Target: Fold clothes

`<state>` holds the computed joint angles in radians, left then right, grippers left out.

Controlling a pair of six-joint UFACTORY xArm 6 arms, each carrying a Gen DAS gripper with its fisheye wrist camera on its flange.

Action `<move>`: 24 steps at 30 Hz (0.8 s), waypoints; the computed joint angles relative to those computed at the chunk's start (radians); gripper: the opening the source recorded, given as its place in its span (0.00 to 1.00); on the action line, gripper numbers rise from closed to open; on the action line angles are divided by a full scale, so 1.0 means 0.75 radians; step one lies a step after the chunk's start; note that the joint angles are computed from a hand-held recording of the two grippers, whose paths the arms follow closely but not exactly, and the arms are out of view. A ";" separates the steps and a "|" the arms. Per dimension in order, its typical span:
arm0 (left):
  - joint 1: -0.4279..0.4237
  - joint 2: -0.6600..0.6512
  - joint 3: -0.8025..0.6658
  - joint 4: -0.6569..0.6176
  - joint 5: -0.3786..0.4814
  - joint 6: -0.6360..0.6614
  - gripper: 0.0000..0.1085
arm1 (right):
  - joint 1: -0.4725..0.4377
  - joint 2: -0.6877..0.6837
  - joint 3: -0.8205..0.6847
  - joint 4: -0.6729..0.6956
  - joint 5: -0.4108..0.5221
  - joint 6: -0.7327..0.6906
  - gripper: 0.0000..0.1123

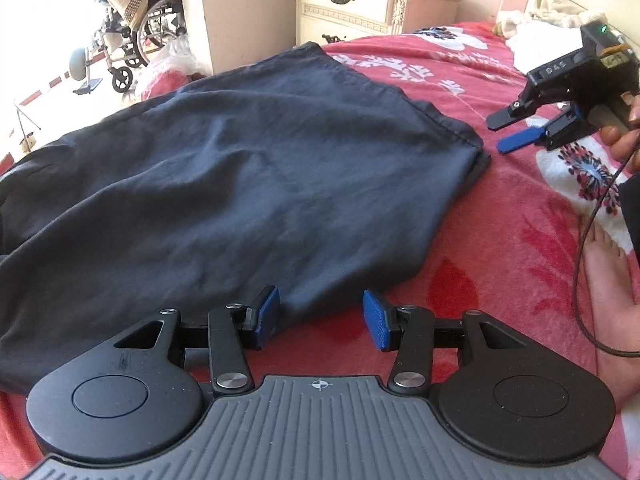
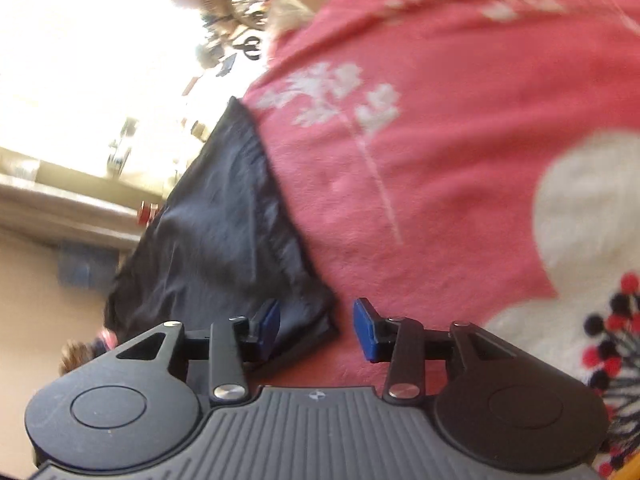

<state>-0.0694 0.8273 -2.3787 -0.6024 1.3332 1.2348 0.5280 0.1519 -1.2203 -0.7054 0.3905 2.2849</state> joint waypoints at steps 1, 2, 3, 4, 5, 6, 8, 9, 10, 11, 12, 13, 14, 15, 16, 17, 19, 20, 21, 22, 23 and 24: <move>0.000 0.000 0.001 -0.001 0.005 -0.001 0.43 | -0.005 0.002 0.016 -0.025 -0.029 0.069 0.39; -0.001 -0.002 0.005 -0.002 0.006 0.002 0.43 | -0.010 0.004 0.030 -0.080 -0.062 0.160 0.39; -0.003 -0.012 0.024 -0.005 0.000 0.012 0.43 | -0.016 0.007 0.041 -0.146 -0.093 0.260 0.39; -0.004 -0.023 0.043 -0.010 -0.006 0.024 0.43 | -0.024 0.014 0.047 -0.219 -0.130 0.365 0.39; -0.004 -0.031 0.058 -0.015 -0.010 0.036 0.43 | -0.033 0.023 0.050 -0.279 -0.168 0.448 0.39; -0.004 -0.038 0.069 -0.020 -0.013 0.043 0.43 | -0.037 0.038 0.041 -0.317 -0.194 0.499 0.39; -0.005 -0.050 0.088 -0.026 -0.020 0.054 0.43 | -0.042 0.069 0.018 -0.350 -0.238 0.538 0.39; -0.006 -0.055 0.098 -0.028 -0.026 0.058 0.43 | -0.045 0.085 0.005 -0.366 -0.260 0.556 0.39; -0.007 -0.060 0.106 -0.030 -0.032 0.062 0.43 | -0.050 0.101 -0.011 -0.409 -0.279 0.601 0.39; -0.007 -0.064 0.113 -0.034 -0.039 0.065 0.43 | -0.056 0.120 -0.031 -0.460 -0.297 0.659 0.39; -0.008 -0.068 0.121 -0.037 -0.045 0.068 0.43 | -0.062 0.140 -0.052 -0.514 -0.314 0.719 0.39; -0.008 -0.071 0.126 -0.042 -0.049 0.070 0.43 | -0.070 0.164 -0.078 -0.586 -0.337 0.797 0.39; -0.008 -0.070 0.125 -0.050 -0.048 0.070 0.43 | -0.076 0.191 -0.108 -0.634 -0.358 0.845 0.39; -0.007 -0.066 0.119 -0.059 -0.042 0.067 0.43 | -0.080 0.218 -0.138 -0.673 -0.379 0.884 0.39; -0.005 -0.060 0.108 -0.070 -0.032 0.062 0.43 | -0.081 0.243 -0.166 -0.677 -0.392 0.882 0.39; -0.004 -0.052 0.094 -0.082 -0.019 0.056 0.43 | -0.081 0.266 -0.192 -0.664 -0.404 0.863 0.38; -0.005 -0.054 0.100 -0.103 -0.015 0.063 0.43 | -0.080 0.306 -0.238 -0.645 -0.413 0.837 0.37; -0.007 -0.061 0.113 -0.111 -0.019 0.075 0.43 | -0.080 0.324 -0.261 -0.657 -0.417 0.853 0.36; -0.009 -0.065 0.122 -0.116 -0.023 0.087 0.43 | -0.080 0.342 -0.284 -0.670 -0.420 0.869 0.35; -0.013 -0.067 0.130 -0.119 -0.026 0.098 0.43 | -0.080 0.353 -0.298 -0.688 -0.420 0.891 0.33; -0.016 -0.069 0.136 -0.120 -0.028 0.110 0.43 | -0.080 0.361 -0.310 -0.709 -0.419 0.915 0.32; -0.019 -0.068 0.139 -0.122 -0.026 0.121 0.43 | -0.080 0.369 -0.322 -0.729 -0.419 0.939 0.31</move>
<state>-0.0837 0.7760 -2.2746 -0.6936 1.3134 1.3257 0.4679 0.4288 -1.4616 -1.2521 0.0764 2.9893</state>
